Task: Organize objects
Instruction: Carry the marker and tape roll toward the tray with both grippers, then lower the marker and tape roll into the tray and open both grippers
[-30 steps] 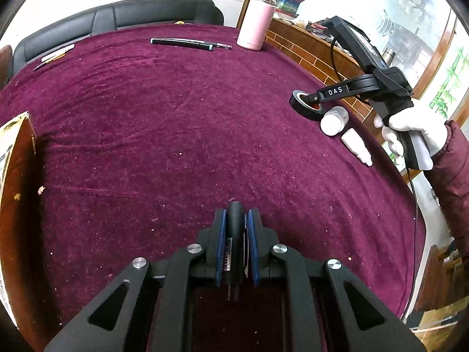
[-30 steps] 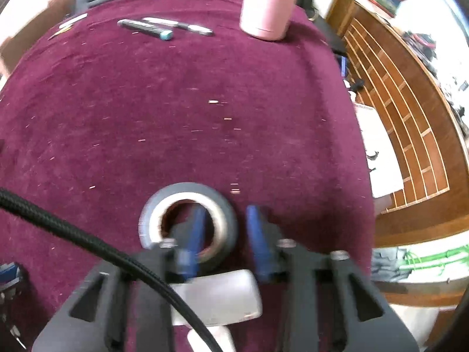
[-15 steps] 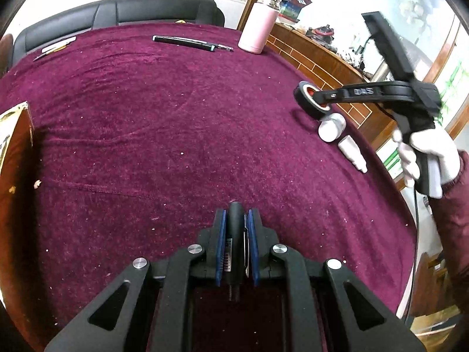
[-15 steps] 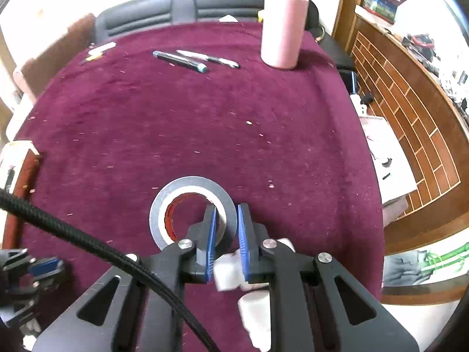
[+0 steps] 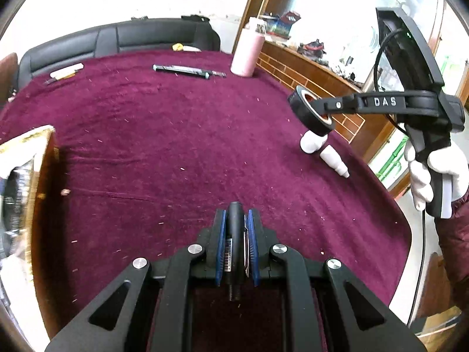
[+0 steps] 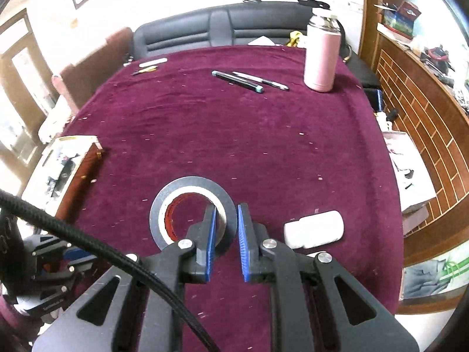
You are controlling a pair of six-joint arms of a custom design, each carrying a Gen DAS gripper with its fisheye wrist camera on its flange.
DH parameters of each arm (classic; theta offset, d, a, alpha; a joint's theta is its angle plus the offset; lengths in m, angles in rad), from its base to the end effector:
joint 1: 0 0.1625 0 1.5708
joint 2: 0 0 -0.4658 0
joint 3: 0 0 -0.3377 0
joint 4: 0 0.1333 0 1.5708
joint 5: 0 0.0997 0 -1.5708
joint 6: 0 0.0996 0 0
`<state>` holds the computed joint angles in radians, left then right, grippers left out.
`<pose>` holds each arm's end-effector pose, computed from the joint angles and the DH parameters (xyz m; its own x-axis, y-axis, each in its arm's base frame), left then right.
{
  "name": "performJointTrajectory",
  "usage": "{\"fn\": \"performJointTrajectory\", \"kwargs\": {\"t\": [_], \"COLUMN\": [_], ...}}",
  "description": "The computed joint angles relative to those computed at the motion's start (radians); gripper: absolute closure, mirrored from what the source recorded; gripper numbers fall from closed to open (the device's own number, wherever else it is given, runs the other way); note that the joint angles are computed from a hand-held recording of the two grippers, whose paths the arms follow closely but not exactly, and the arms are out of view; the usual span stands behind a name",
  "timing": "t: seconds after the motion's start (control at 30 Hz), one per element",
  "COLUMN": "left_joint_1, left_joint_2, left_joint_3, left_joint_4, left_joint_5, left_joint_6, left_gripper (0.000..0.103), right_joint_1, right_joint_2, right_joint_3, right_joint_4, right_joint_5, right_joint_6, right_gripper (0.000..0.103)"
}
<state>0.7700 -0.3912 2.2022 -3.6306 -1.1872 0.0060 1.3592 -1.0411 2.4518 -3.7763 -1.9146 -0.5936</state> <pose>-0.2184 -0.4494 -0.0529 -0.7075 0.6056 -0.3642 0.7001 0.6711 -0.2441 0.0080 -0.4374 0.2366 -0.8034 -0.0242 0.5949 -0.3647 0.8098 -0.4596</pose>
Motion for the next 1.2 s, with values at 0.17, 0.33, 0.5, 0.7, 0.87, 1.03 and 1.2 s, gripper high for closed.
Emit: {"fn": "performJointTrajectory", "kwargs": {"t": [0.17, 0.33, 0.5, 0.7, 0.87, 1.03, 1.2], "left_joint_1": [-0.027, -0.020, 0.006, 0.022, 0.032, 0.085, 0.115], "left_joint_2": [-0.043, -0.095, -0.128, -0.142, -0.125, -0.128, -0.117], "left_joint_3": [0.104, 0.203, 0.284, 0.370, 0.432, 0.437, 0.428], "left_joint_4": [-0.125, -0.241, -0.360, -0.498, -0.607, -0.641, -0.645], "left_joint_5": [0.065, 0.150, 0.239, 0.357, 0.471, 0.500, 0.530], "left_joint_6": [-0.028, -0.068, -0.099, -0.105, -0.084, -0.052, -0.030], "left_gripper": [0.091, 0.091, 0.091, 0.091, 0.091, 0.091, 0.091], "right_joint_1": [0.044, 0.102, 0.177, 0.258, 0.307, 0.338, 0.360], "right_joint_2": [0.026, 0.079, 0.154, 0.258, 0.342, 0.427, 0.496], "right_joint_3": [0.035, 0.036, 0.014, -0.045, -0.102, -0.163, -0.223], "right_joint_4": [-0.035, -0.031, -0.007, 0.038, 0.085, 0.140, 0.186], "right_joint_5": [0.018, 0.051, 0.085, 0.111, 0.122, 0.107, 0.076], "right_joint_6": [0.000, 0.013, 0.038, 0.070, 0.097, 0.113, 0.129], "right_gripper": [0.091, 0.091, 0.091, 0.091, 0.090, 0.090, 0.090]}}
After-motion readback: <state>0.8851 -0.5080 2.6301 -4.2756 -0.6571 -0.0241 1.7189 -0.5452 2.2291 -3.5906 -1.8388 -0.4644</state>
